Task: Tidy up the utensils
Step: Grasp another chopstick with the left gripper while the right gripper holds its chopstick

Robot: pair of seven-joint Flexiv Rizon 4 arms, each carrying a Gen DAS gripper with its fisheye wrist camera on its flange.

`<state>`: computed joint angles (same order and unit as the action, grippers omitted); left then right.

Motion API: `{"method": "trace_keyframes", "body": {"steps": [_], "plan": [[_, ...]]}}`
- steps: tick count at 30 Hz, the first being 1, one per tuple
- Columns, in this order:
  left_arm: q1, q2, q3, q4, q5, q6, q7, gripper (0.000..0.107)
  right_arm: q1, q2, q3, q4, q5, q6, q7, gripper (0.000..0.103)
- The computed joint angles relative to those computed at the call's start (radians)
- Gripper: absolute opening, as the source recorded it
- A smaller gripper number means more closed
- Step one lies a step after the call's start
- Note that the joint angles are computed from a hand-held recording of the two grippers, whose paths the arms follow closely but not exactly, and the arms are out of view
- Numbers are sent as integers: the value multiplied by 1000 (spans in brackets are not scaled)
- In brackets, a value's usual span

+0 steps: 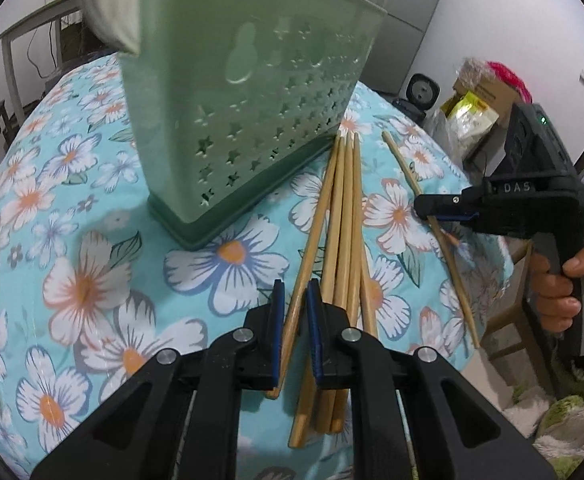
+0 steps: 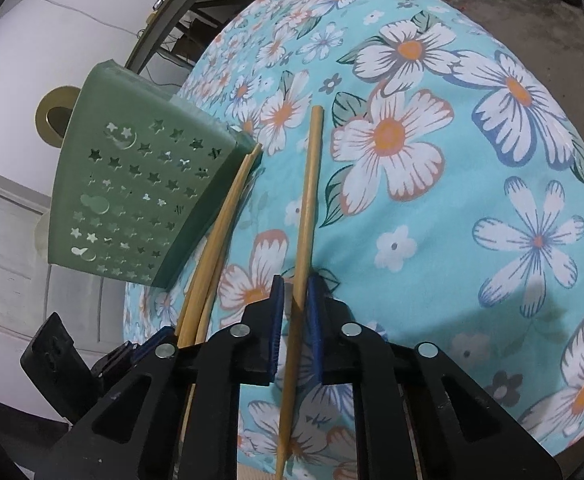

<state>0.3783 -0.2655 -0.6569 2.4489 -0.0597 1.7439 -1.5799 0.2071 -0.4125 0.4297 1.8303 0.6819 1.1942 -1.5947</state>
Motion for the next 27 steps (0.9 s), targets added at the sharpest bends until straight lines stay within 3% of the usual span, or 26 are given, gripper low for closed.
{"method": "trace_keyframes", "body": {"steps": [10,17,21,24,27], "plan": [[-310,-16,313,-103,-68,-84,61,13,-30,-21,9,-27,51,-16,-61,5],[-346,-3,329,-97,-134,-89,124,11,-80,-10,25,-33,161,-55,-109,4],[-424,51,420,-76,-145,-154,145,11,-97,25,7,-10,215,-106,-132,4],[-540,97,581,-83,-57,-248,90,11,-90,57,-13,18,245,-138,-136,4],[-578,135,653,-85,20,-318,41,11,-82,82,-35,37,273,-170,-144,4]]}}
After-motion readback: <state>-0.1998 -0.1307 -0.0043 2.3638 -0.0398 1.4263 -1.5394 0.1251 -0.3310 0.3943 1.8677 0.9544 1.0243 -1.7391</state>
